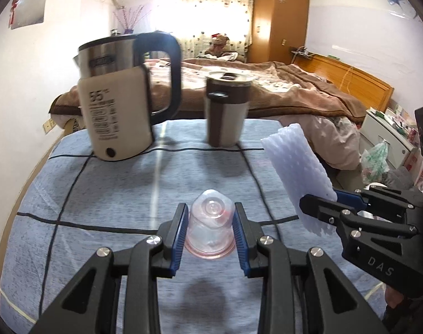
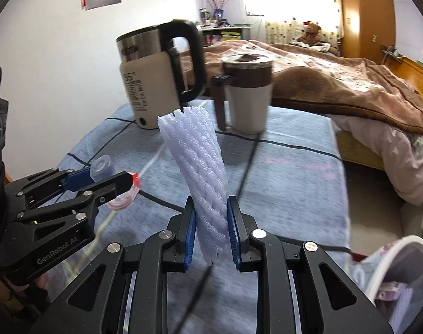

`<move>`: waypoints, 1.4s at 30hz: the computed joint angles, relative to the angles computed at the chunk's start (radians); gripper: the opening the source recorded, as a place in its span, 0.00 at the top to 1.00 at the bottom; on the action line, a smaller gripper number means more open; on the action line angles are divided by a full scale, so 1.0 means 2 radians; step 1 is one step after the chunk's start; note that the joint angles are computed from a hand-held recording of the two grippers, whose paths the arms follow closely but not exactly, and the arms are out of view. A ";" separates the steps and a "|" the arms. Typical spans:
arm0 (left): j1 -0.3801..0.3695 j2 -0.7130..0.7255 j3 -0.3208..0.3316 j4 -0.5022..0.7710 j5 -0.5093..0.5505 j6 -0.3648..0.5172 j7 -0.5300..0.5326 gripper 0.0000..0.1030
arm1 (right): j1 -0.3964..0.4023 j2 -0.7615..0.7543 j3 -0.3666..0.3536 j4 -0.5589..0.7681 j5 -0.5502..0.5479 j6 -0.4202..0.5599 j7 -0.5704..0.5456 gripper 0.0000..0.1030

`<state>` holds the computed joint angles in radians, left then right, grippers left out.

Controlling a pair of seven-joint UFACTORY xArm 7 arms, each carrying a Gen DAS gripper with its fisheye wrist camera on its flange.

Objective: Collect trash
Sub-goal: 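Carry the foam sleeve and plastic cup over the white bin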

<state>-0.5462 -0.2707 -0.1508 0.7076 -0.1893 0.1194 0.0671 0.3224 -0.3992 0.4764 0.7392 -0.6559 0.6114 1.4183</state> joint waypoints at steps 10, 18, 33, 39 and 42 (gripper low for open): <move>-0.028 -0.005 -0.033 0.002 0.017 0.001 -0.035 0.68 | 0.022 -0.127 0.004 -0.071 0.077 0.064 -0.016 0.79; -0.046 0.009 -0.068 0.018 0.041 -0.005 -0.064 0.67 | 0.039 -0.239 0.015 -0.120 0.140 0.134 -0.033 0.79; -0.098 0.094 -0.124 0.098 0.098 -0.002 -0.124 0.67 | 0.102 -0.486 0.039 -0.179 0.234 0.385 -0.059 0.78; -0.118 0.129 -0.135 0.133 0.141 0.008 -0.160 0.67 | 0.118 -0.561 0.050 -0.193 0.267 0.476 -0.073 0.78; -0.129 0.142 -0.134 0.142 0.172 0.013 -0.187 0.67 | 0.128 -0.593 0.055 -0.202 0.284 0.506 -0.079 0.78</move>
<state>-0.8039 0.0125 -0.4188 0.9914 0.1546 0.1445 -0.3061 0.5774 -1.5843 0.5872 0.3352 -0.0881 1.6234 1.2601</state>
